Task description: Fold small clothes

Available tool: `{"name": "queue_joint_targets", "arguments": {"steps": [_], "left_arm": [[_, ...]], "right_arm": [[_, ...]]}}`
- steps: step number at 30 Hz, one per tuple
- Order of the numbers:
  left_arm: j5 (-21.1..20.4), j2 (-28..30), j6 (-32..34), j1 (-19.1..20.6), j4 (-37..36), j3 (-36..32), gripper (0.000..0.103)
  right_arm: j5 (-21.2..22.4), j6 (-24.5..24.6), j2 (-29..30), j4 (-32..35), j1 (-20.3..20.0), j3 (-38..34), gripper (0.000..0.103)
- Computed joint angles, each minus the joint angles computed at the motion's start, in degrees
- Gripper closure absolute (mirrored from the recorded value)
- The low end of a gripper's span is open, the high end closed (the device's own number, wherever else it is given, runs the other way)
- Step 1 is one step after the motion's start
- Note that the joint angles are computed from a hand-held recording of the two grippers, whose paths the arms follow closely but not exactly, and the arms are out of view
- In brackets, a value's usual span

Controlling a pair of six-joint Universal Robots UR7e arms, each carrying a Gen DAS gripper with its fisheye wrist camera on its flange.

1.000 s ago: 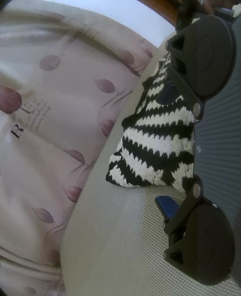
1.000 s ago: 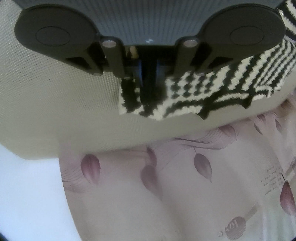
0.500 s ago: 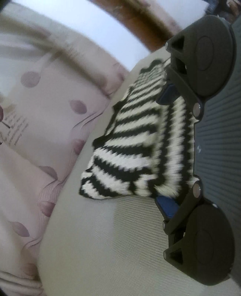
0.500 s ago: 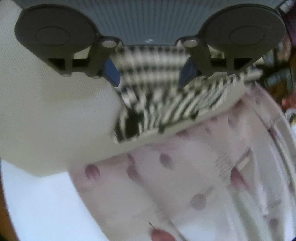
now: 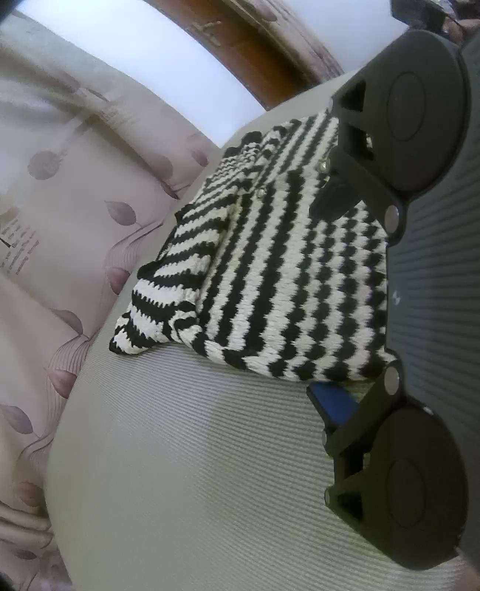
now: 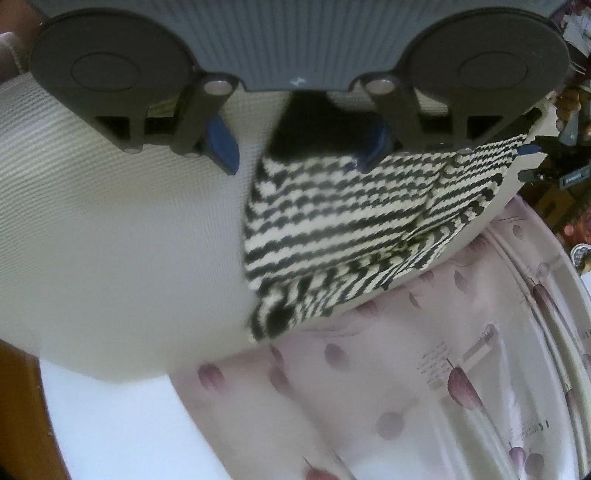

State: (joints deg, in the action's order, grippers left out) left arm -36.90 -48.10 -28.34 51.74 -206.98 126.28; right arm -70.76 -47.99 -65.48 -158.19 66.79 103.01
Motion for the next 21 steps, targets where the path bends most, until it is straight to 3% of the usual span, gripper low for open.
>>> {"name": "queue_joint_targets", "arguments": {"steps": [6,13,14,15,17,21], "left_arm": [[-1.54,-0.55,-2.21,-0.52,-2.72,2.16,0.021],[-14.70,-2.26,-5.06,3.19,-10.58,5.67,0.032],[-15.70,-2.41,-5.18,3.82,-10.49,5.47,0.038],[-16.76,-2.52,-5.24,4.46,-10.39,5.26,0.046],[-18.99,-2.78,-5.11,5.67,-9.78,4.82,0.053],[-21.83,-3.39,-2.98,6.76,-9.59,5.12,0.056]], "right_arm": [[2.55,4.55,1.21,5.23,-0.14,-2.66,0.032],[5.54,7.89,2.31,15.82,-0.96,-7.53,0.033],[5.98,8.53,2.86,17.69,-0.95,-8.69,0.038],[5.89,9.46,3.26,18.07,-0.82,-9.23,0.050],[5.18,11.36,4.21,20.07,-0.57,-10.71,0.072],[6.42,11.78,4.55,22.26,-1.22,-11.32,0.078]]}}
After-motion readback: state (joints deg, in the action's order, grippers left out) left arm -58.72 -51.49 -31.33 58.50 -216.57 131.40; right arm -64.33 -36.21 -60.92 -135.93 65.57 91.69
